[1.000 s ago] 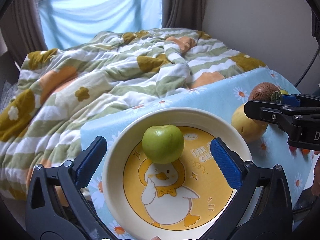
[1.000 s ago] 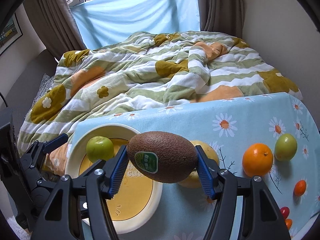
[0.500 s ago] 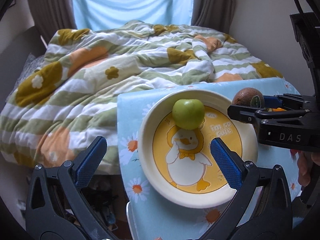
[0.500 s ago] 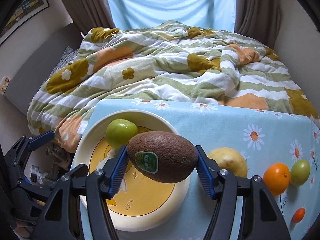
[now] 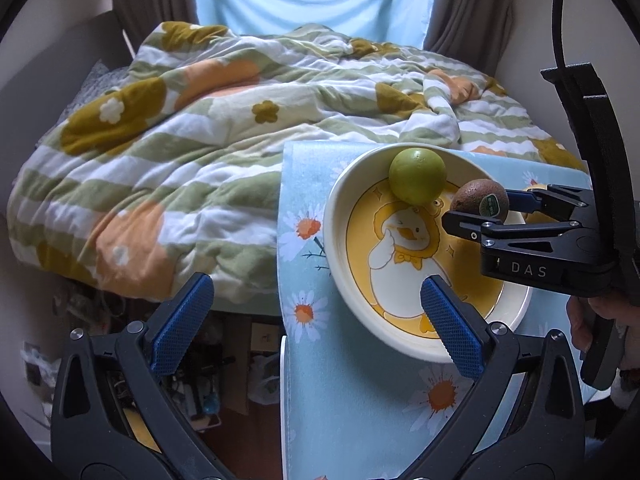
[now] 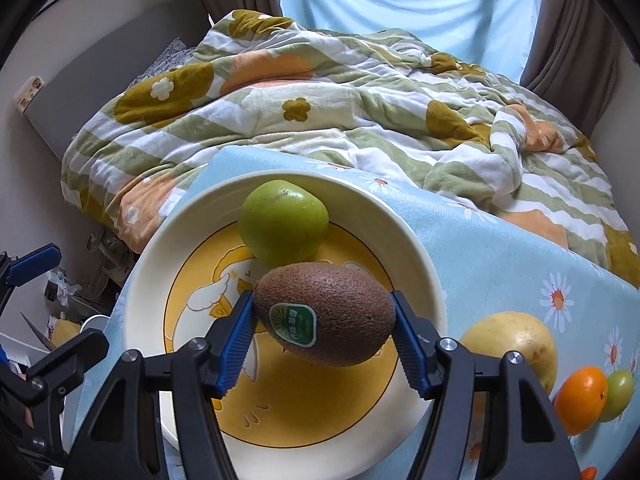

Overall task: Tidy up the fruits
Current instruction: 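Lower the kiwi into the white bowl beside the apple and open the right tool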

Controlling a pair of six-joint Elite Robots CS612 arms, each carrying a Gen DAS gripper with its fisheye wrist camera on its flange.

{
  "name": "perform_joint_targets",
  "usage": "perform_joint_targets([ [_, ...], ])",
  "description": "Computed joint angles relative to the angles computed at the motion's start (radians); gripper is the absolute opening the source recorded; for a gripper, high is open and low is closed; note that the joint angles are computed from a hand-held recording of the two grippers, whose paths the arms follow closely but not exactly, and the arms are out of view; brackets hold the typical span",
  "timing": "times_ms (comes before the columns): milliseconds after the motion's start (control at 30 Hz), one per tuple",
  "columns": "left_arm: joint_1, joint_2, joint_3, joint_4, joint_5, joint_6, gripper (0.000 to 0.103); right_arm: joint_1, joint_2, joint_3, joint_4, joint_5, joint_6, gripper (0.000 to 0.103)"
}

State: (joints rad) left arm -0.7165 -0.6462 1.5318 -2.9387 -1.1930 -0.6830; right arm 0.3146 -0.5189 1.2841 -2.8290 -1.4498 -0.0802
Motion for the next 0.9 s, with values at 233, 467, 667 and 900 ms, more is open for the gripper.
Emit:
perform_joint_targets([
  [233,0.0,-0.002,0.006,-0.007,-0.008,-0.033,0.103,0.004,0.009,-0.006,-0.002,-0.02,-0.018,0.061],
  [467,0.003,-0.009,0.02,-0.037,-0.024,-0.057,0.103,0.009,0.001,0.011,-0.084,-0.06,-0.016,0.092],
  [667,-0.003,-0.024,0.032,-0.043,-0.02,-0.041,0.103,0.003,-0.022,0.041,-0.142,-0.042,0.014,0.093],
  [900,-0.014,-0.058,0.053,-0.059,-0.007,-0.003,0.103,0.003,-0.065,0.095,-0.169,-0.049,0.051,0.093],
])
